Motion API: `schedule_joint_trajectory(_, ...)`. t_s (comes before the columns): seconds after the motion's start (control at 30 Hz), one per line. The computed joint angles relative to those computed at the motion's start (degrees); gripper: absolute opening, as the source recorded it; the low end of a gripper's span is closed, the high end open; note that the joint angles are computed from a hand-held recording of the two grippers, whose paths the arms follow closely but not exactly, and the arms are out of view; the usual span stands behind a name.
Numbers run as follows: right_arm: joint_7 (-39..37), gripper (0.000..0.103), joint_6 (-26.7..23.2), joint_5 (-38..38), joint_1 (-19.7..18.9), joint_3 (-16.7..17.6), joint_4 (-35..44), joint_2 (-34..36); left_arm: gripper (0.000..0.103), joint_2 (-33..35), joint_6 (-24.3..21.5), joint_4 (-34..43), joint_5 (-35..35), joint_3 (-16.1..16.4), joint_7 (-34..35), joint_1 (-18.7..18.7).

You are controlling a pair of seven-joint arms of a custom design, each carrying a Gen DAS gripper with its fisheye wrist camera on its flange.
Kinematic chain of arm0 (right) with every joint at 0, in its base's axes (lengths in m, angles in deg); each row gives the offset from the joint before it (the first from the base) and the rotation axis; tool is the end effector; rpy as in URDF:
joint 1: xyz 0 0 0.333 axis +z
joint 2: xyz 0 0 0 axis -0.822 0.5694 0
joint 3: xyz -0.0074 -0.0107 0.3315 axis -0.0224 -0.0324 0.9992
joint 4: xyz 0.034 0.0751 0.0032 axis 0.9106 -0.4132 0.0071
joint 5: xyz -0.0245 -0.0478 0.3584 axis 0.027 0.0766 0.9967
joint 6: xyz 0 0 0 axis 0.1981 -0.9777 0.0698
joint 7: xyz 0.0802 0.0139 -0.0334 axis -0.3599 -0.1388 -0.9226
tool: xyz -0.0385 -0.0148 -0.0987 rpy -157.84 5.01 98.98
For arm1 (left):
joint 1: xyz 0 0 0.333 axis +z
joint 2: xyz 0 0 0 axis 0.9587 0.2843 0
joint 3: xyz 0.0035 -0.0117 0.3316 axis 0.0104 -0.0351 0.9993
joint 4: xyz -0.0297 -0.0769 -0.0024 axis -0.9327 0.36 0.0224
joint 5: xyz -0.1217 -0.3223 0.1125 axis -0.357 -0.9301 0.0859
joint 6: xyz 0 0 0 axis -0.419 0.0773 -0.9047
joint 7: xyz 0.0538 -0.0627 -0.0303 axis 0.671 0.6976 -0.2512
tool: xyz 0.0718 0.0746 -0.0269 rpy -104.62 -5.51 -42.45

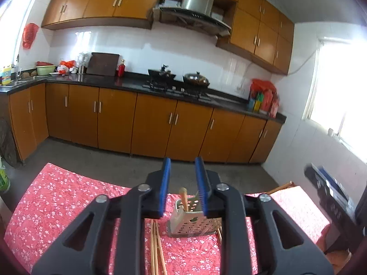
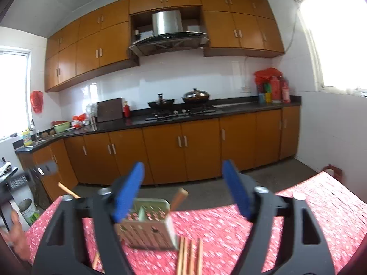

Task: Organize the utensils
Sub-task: 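Open the right tool to drop the chopstick into the holder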

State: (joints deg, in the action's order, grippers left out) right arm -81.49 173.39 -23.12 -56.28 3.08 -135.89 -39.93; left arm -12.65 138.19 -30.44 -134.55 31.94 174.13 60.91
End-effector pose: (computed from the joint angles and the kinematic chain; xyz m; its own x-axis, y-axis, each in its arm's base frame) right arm 0.3224 0.1277 0.6196 -0.3663 -0.9170 -0.1577 -0.1318 0.2189 -0.9668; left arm 0.5001 -0.1196 0.6633 -0.4867 -0.8426 0.2306 -0.4053 -0.0161 -0.9140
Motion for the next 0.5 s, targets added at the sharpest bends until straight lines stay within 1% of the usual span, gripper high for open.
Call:
schedule_joint_trajectory(0.03,-2.1,0.091,-1.4,2.4,0.8,-0.2,-1.3,-1.2,0.028,-0.7,-0.1,-0.4,-0.6,0.3,0.2,0.0)
schedule_joint_trajectory(0.07,-3.3,0.092,-2.3,3.7,1.2,-0.2,-2.4,-2.2,0.028,-1.7,-0.3,-1.2,-1.7,0.8,1.1,0.1)
schedule_joint_trajectory(0.1,-5.7,0.092,-4.5,6.5,1.9,0.2,-4.0,-3.5,0.028,-2.7,-0.2,-2.2,-2.8,1.3,2.1,0.0)
schedule_joint_trajectory(0.17,-10.5,0.098,-7.3,11.1,3.3,0.0,-6.1,-4.2,0.029,-4.5,0.5,-4.3,-4.1,1.9,3.7,0.0)
schedule_joint_trajectory(0.2,-12.6,0.098,-8.0,13.5,4.3,-0.4,-7.6,-4.3,0.031,-5.3,1.0,-5.5,-4.4,2.1,4.3,0.0)
schedule_joint_trajectory(0.27,-14.3,0.101,-7.5,16.8,5.5,-1.3,-10.5,-3.8,0.034,-6.9,2.3,-8.5,-4.2,2.5,5.2,0.1)
schedule_joint_trajectory(0.33,-16.6,0.101,-8.8,21.2,6.5,-1.3,-11.7,-2.3,0.036,-7.9,3.7,-11.4,-2.7,2.7,5.3,0.4)
schedule_joint_trajectory(0.4,-18.9,0.101,-9.2,25.2,7.8,-2.0,-12.9,0.0,0.037,-8.0,4.6,-14.5,1.0,2.6,3.3,1.2)
schedule_joint_trajectory(0.5,-19.8,0.101,-9.6,28.6,8.4,-1.4,-13.4,3.3,0.037,-7.2,5.6,-18.2,6.6,2.4,-0.4,2.4)
